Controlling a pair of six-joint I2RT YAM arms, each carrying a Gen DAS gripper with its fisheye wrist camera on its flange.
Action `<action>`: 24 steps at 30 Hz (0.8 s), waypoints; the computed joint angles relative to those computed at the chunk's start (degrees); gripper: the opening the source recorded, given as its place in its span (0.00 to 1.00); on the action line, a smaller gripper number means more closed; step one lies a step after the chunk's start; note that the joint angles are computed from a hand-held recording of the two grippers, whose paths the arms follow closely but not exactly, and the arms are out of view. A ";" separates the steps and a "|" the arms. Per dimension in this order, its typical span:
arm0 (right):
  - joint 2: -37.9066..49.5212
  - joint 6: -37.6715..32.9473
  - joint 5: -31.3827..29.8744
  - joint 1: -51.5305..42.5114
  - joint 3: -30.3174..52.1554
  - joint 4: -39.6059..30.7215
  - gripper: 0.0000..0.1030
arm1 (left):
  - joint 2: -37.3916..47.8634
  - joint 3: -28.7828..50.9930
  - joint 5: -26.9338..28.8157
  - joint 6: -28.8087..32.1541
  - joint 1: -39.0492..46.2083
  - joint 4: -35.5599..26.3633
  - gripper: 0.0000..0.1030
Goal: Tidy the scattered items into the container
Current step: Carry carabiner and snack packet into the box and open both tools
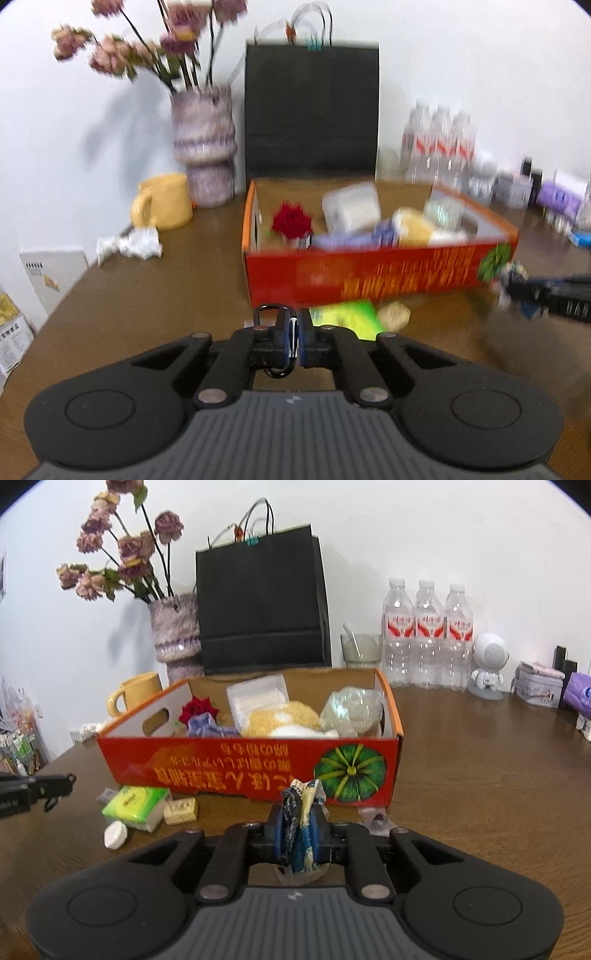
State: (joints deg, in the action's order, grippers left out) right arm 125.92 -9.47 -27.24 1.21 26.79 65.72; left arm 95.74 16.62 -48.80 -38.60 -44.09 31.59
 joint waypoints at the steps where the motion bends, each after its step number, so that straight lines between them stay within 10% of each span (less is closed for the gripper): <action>1: -0.70 0.42 -0.53 -0.14 -0.66 0.99 0.13 | -0.99 -0.29 -0.88 1.26 -0.11 1.28 0.05; 13: -6.98 5.22 3.15 6.51 12.26 -9.88 0.13 | 10.00 11.68 12.85 17.41 13.90 24.13 0.05; 24: 3.62 6.97 6.31 8.63 29.26 -20.61 0.13 | 20.93 22.14 21.45 16.61 22.13 21.00 0.05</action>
State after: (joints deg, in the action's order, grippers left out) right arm 129.55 -2.50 -20.93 9.85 56.05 45.11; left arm 116.67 38.76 -27.34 -21.99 -21.96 52.59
